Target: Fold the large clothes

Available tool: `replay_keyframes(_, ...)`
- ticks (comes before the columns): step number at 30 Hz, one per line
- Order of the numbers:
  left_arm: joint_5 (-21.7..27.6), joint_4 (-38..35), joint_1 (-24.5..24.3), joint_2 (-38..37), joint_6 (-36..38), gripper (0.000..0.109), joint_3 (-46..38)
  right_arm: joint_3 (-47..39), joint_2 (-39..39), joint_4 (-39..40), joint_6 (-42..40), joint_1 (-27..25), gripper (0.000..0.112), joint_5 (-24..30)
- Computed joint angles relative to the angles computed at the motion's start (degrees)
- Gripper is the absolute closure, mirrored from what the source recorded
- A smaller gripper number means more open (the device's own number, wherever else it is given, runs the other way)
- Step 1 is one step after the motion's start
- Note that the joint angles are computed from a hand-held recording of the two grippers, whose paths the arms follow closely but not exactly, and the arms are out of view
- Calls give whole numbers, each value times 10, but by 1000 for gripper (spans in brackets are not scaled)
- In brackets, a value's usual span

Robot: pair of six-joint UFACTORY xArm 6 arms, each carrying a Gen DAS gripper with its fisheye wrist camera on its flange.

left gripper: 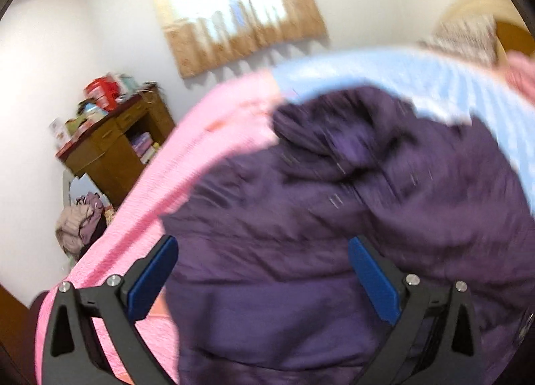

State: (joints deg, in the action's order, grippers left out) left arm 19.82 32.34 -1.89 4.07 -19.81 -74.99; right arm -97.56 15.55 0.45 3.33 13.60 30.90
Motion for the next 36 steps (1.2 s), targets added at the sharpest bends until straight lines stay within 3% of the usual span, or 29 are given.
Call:
replay_keyframes(3,37,26,13,42,-32,6,-56,-128,92,62,-59,22,49,79)
replay_keyframes(5,75,5,17,82,-8,6,-95,-214,160,65,-63,29,72,132)
replay_keyframes(8,112,20,21,122,-10,6,-118,-276,221,46,-47,31,73,173)
replay_keyframes(13,101,-58,31,135,44,6,-108,-200,202,92,-83,20,74,125)
replay_keyframes(20,108,-112,37,154,77,6,-124,-249,241,53,-58,29,74,135)
replay_keyframes(23,109,-113,33,152,74,6,-124,-215,217,42,-59,30,74,124)
replay_keyframes(36,96,-80,28,136,45,6,-97,-208,213,35,-55,31,74,120)
